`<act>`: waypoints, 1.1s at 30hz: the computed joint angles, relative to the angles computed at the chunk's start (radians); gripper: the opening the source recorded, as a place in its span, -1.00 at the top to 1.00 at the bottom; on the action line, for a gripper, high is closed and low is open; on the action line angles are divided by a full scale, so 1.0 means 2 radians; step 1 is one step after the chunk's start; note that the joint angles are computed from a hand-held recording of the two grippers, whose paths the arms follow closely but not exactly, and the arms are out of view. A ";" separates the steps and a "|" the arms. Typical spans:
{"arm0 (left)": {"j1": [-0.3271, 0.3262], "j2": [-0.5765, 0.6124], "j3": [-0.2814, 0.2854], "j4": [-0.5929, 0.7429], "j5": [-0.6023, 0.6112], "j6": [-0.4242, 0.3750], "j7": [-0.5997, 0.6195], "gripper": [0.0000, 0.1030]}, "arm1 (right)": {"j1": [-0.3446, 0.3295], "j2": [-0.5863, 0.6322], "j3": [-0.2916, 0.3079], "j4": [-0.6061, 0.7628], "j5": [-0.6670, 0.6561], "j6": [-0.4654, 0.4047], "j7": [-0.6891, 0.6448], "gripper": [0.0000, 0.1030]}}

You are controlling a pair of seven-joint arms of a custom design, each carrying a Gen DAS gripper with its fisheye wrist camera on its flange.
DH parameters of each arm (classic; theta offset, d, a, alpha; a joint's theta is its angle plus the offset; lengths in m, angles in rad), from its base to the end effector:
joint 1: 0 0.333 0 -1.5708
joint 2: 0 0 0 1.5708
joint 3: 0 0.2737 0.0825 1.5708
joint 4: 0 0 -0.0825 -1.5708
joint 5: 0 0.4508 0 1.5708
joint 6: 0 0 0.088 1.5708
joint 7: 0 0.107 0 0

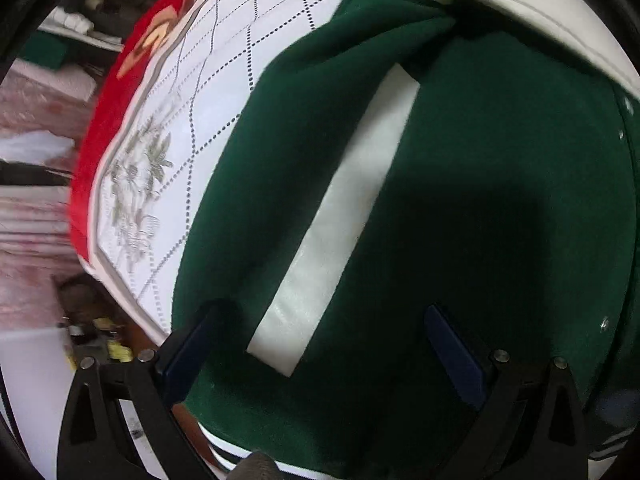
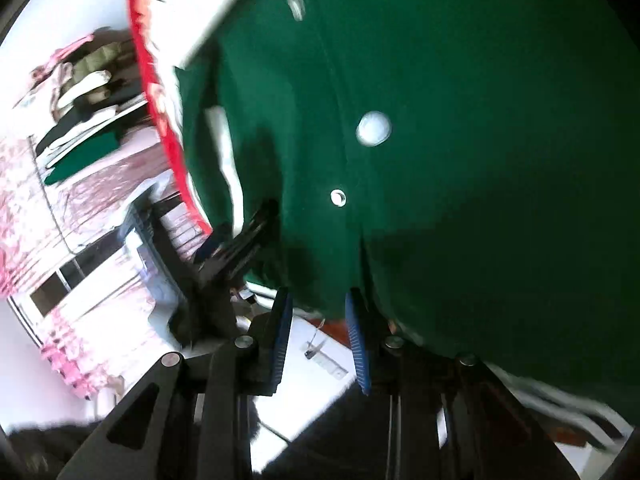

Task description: Fold large clothes

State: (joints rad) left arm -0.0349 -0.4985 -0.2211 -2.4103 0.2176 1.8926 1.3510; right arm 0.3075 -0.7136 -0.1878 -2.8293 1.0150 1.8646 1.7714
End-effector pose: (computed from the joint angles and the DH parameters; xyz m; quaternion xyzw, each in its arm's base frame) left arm 0.4702 -0.1040 0.4290 -0.6697 0.7262 0.0962 0.1221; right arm 0.3731 0.1278 0.3410 -0.4432 0.7366 0.4790 0.1775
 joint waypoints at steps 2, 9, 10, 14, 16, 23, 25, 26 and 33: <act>-0.002 0.001 0.004 -0.002 -0.003 0.010 0.010 -1.00 | 0.006 0.026 0.027 0.007 -0.017 0.024 0.026 0.44; 0.002 -0.004 0.014 -0.001 -0.026 0.007 0.028 -1.00 | 0.022 0.015 0.044 0.003 -0.035 0.103 0.119 0.51; 0.000 -0.013 0.014 -0.004 -0.032 0.003 0.029 -1.00 | 0.027 0.017 0.048 0.008 -0.040 0.118 0.123 0.60; 0.001 -0.033 0.019 -0.003 -0.046 -0.006 0.046 -1.00 | 0.034 0.027 0.071 0.055 -0.131 0.110 0.161 0.93; 0.001 -0.050 0.024 -0.003 -0.060 -0.008 0.054 -1.00 | 0.037 0.025 0.077 0.074 -0.166 0.100 0.181 0.93; 0.009 -0.062 0.018 -0.022 -0.069 -0.007 0.064 -1.00 | 0.011 0.023 0.064 0.106 -0.289 0.036 0.198 0.93; 0.012 -0.062 0.018 -0.027 -0.066 -0.011 0.062 -1.00 | 0.014 0.052 0.042 0.115 -0.267 0.015 0.172 0.90; 0.015 -0.058 0.020 -0.024 -0.067 -0.016 0.064 -1.00 | 0.013 0.069 0.039 0.124 -0.255 0.006 0.170 0.89; 0.033 -0.010 0.013 0.041 -0.057 0.018 0.025 -1.00 | -0.020 0.119 0.040 0.209 -0.237 -0.015 0.135 0.49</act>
